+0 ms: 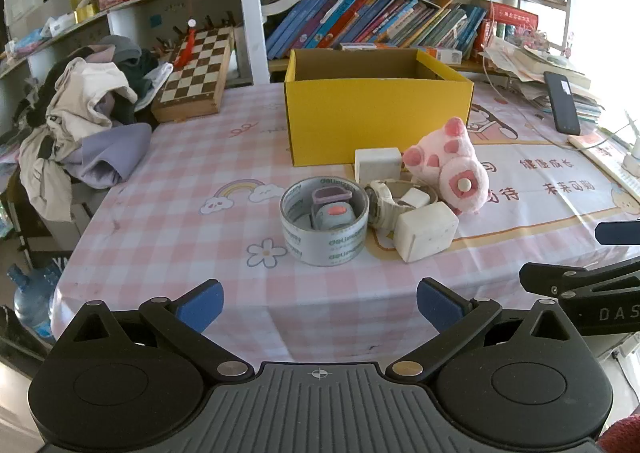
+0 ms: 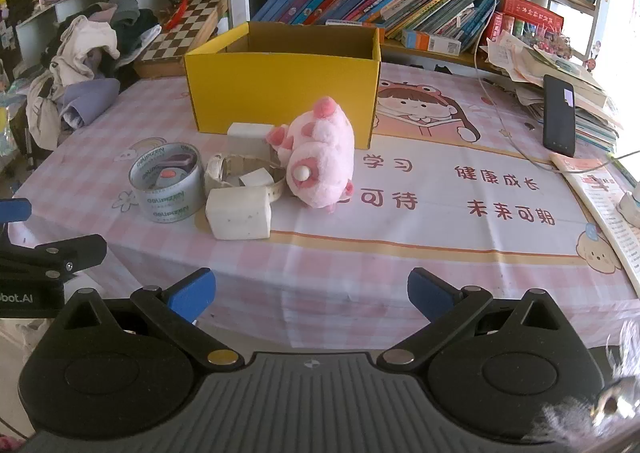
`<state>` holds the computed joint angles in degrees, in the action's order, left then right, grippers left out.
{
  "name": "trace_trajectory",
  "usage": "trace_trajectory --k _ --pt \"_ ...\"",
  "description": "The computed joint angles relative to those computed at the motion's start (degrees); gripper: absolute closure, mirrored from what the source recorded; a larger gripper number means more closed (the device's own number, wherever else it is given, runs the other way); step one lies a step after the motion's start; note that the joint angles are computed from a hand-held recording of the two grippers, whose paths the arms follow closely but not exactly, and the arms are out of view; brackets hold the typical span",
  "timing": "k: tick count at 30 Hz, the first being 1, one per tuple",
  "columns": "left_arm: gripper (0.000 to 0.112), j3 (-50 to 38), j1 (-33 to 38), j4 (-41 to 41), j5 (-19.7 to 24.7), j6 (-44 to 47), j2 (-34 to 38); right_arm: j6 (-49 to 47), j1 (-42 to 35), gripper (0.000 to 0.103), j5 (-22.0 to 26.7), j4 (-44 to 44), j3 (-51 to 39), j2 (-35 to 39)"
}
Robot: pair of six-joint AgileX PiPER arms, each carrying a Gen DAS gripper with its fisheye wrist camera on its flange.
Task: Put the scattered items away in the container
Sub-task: 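Move the right tool toward the pink plush pig while the left tool approaches the silver tape roll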
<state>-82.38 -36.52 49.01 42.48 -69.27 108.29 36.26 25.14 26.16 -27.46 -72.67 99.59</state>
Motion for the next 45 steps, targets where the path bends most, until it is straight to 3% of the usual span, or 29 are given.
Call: trace_trajectory --k 36,45 --pt "0.009 -2.2 -0.7 -3.3 -0.1 6.3 0.0 -3.5 -2.2 0.000 -1.9 3.0 1.4 -1.9" --pt "0.009 -2.0 0.2 -3.9 -2.2 7.5 -0.2 -6.5 -2.2 0.000 -2.1 5.2 0.9 -1.8"
